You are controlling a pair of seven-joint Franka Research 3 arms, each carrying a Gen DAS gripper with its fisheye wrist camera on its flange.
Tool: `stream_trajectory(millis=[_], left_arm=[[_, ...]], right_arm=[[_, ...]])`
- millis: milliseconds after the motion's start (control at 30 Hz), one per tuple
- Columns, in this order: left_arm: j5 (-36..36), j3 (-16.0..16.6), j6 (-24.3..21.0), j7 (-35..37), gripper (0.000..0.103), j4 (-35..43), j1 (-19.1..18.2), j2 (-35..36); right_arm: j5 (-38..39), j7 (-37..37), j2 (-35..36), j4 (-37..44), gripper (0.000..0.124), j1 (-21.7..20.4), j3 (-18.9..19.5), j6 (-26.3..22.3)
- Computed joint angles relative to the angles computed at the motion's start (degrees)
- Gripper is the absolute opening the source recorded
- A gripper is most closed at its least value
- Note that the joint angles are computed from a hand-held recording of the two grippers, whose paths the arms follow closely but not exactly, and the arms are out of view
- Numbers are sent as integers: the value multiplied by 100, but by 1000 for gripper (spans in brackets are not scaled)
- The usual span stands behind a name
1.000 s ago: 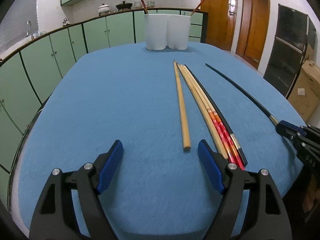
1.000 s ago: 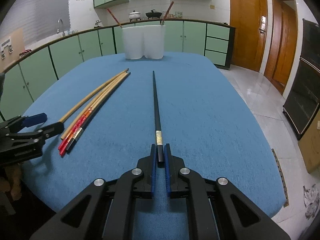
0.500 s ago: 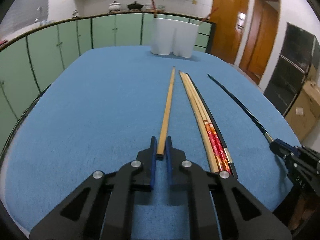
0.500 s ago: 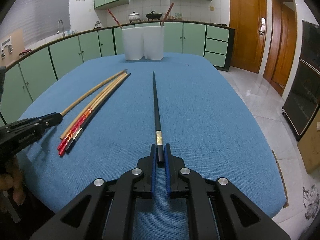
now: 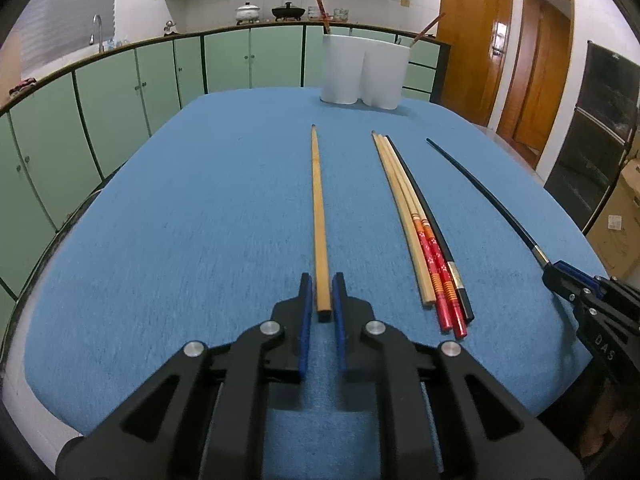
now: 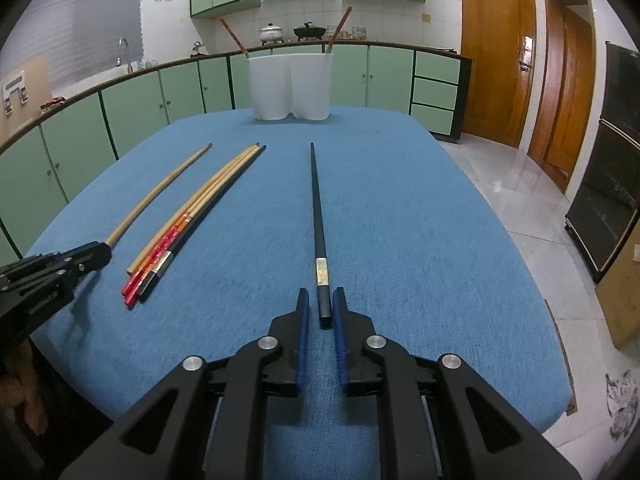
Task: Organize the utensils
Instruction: 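Carry both held chopsticks toward the white holder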
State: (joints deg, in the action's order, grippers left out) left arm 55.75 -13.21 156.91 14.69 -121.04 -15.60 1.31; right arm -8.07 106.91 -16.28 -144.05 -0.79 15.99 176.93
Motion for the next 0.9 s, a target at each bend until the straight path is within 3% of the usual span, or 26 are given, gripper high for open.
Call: stream_trajectory(millis=[167,567,700,900], left_arm=[[-258,25,153,155,6,-70,44,-43],[-1258,-144,-43,1021,6,-172,201,-922],[-1474,-194,-126,1377,6,-21,274,-1135],[-2379,-101,-193,2382,6,302,242,-1207]], right_arm=[[629,-552,13,96,7,741,-642,-237],[1237,-1220,-905,167,7,979,-871,-821],[1508,-1500,-1065,506,7,1115,-1054,-1186],[1787,-1921,-1063,1152,7,1200,-1203,-1668]])
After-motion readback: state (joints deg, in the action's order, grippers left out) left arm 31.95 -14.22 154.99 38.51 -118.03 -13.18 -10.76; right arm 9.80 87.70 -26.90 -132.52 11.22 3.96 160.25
